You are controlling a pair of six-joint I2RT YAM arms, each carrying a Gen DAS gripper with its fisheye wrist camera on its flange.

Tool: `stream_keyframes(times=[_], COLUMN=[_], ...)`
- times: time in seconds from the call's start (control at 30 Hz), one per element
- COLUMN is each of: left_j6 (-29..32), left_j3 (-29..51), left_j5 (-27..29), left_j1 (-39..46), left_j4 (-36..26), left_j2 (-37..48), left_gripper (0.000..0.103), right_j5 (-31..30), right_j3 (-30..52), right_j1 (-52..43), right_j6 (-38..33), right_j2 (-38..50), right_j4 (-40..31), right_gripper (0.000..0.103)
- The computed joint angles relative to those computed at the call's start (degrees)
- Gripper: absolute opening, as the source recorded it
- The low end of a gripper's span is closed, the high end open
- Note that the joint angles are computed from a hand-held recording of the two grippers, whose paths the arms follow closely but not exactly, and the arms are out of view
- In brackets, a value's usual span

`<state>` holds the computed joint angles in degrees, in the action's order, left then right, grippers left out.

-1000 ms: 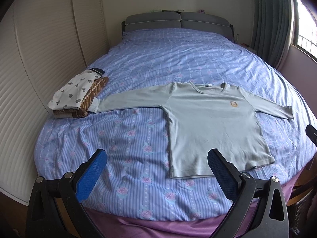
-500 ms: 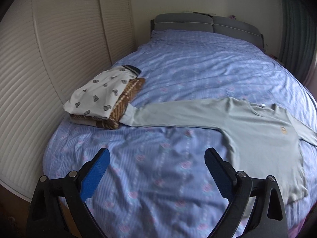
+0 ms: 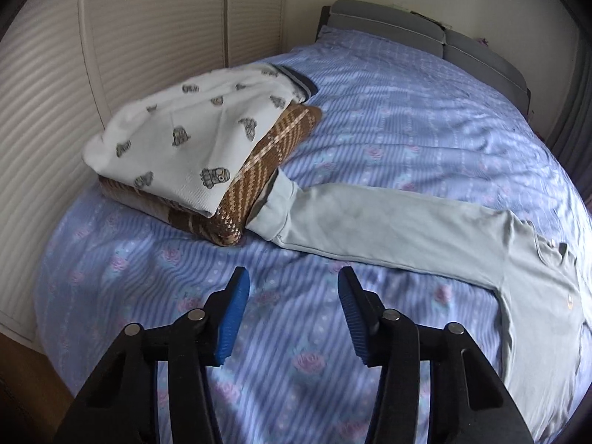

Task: Fold small clothes
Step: 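Grasp the sleeve cuff with the left gripper and fold it across the shirt body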

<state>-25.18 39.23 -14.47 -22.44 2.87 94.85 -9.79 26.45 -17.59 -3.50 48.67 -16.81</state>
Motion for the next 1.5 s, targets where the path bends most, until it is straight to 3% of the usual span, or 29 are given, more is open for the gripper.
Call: stream_keyframes(times=[0.2,0.37,0.67,0.87,1.07,1.23,1.5], left_j6=[-0.4,-0.4,-3.0,-3.1,-2.2,-2.3,3.4], left_j3=[1.9,3.8,7.2,9.5,8.2,5.9,10.9], left_j5=[4.3,6.5,9.4,10.5,5.8,0.0,-10.2], left_j1=[5.3,7.0,9.8,10.1,7.0,1.9,-14.9], left_j4=[5.7,8.6,11.1,10.1,9.0,9.5,7.2], left_j2=[6.1,10.7,16.8,18.0,14.2,9.3,3.0], left_gripper=[0.044,0.033,0.029,0.015,0.012,0.012,0.012], right_j5=[4.6,7.7,10.5,9.5,7.5,4.8,-9.3], right_j3=[0.9,0.3,0.7,3.0,6.2,5.6,2.6], right_j1=[7.0,10.6,13.6,11.6,7.8,2.2,-19.1], right_j6=[1.8,3.3,6.5,7.8,7.1,1.7,-4.2], right_j2=[1.3,2.2,12.2,19.6,22.4,22.0,18.7], right_j4=[-0.4,2.6,10.4,12.5,10.1,10.4,9.8], right_gripper=[0.102,0.102,0.102,0.102,0.102,0.102,0.102])
